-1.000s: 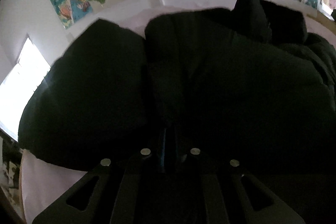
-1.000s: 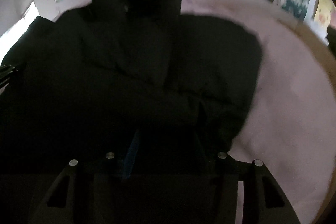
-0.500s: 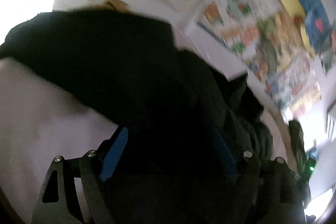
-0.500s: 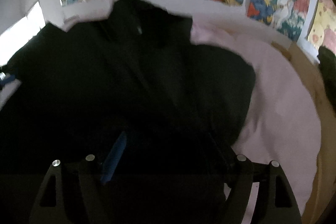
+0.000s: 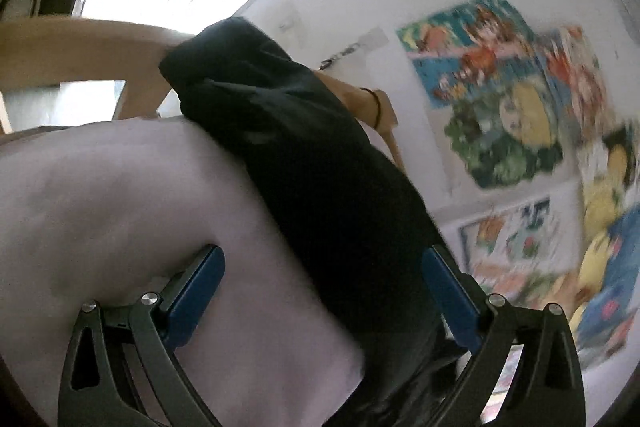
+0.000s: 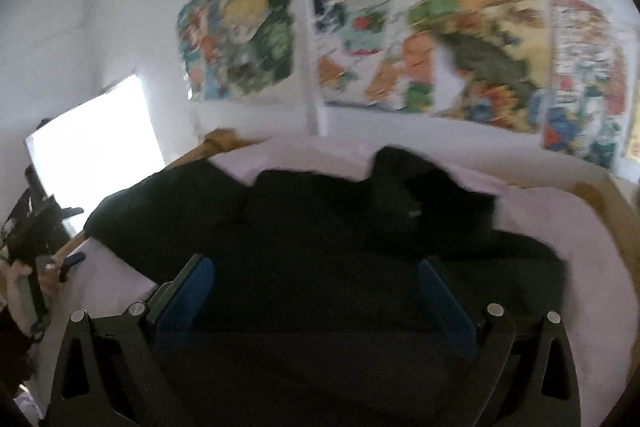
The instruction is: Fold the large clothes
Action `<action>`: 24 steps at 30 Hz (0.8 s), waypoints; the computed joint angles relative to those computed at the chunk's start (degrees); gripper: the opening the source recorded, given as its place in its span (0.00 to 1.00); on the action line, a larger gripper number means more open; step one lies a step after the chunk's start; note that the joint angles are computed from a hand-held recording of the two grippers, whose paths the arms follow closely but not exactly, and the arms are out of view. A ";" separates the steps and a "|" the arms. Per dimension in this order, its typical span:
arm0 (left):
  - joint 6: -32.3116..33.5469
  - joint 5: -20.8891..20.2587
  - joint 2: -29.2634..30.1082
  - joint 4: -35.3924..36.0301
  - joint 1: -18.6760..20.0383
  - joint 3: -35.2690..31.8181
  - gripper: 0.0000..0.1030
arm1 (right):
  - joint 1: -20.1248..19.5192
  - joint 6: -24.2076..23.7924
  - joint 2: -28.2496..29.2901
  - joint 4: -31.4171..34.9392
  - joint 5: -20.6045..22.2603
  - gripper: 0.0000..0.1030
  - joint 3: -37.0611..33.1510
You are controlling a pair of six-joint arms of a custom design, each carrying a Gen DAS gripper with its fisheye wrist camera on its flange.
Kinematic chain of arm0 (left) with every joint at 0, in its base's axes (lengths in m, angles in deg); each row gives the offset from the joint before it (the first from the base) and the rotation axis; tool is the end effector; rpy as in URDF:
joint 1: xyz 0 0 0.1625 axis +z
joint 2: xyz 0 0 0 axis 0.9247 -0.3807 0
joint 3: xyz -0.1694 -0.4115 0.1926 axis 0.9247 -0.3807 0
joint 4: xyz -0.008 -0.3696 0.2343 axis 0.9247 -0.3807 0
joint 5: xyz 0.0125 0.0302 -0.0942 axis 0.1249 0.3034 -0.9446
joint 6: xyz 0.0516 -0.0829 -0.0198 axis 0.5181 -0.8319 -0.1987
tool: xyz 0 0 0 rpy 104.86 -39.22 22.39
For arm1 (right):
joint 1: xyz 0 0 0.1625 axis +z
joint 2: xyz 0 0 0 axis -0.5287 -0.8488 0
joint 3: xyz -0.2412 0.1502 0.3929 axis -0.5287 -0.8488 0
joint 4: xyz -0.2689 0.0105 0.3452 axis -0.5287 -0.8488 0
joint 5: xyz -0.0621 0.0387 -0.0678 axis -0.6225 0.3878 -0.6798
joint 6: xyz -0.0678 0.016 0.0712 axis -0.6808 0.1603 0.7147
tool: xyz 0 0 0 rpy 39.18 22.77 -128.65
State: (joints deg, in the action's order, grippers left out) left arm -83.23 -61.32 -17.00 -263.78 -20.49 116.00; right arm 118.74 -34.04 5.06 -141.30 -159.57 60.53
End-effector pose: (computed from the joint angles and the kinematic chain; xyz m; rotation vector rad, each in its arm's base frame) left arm -0.2685 -0.6191 0.1590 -1.1059 2.1979 -1.9465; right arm 0.0981 -0.8728 0.4298 1.2793 -2.5608 0.8312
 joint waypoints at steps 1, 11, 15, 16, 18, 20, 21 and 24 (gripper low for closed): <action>1.47 -0.61 0.01 -3.49 0.28 0.55 0.94 | 0.42 0.41 0.77 -0.92 -0.77 1.00 0.62; 1.13 2.09 0.40 -6.85 1.50 -1.10 0.89 | 3.19 -8.59 9.03 -15.22 -9.91 0.99 4.99; 1.42 2.47 0.24 -3.44 1.94 -2.44 0.48 | 2.80 -12.36 11.11 -17.62 -12.62 1.00 5.56; 1.73 2.19 0.17 -3.31 2.08 -2.49 0.43 | 2.64 -12.35 11.58 -17.52 -12.73 1.00 5.18; 4.47 1.78 0.62 -4.87 2.34 -3.32 0.27 | 2.59 -12.12 12.37 -16.02 -13.36 1.00 3.89; 8.27 2.75 1.43 -6.97 2.01 -4.57 0.16 | 2.29 -11.80 12.75 -15.56 -13.21 1.00 3.43; 11.01 3.53 2.00 -8.47 1.63 -5.53 0.12 | 2.10 -12.04 12.78 -15.95 -12.91 1.00 3.62; 23.79 7.45 4.73 -14.86 -0.19 -10.61 0.07 | 1.97 -12.14 12.73 -15.52 -12.52 1.00 3.33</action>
State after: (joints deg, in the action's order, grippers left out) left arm -59.44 -53.86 -12.27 -278.65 -20.68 105.39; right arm 120.71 -46.18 17.80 -156.82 -172.09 63.86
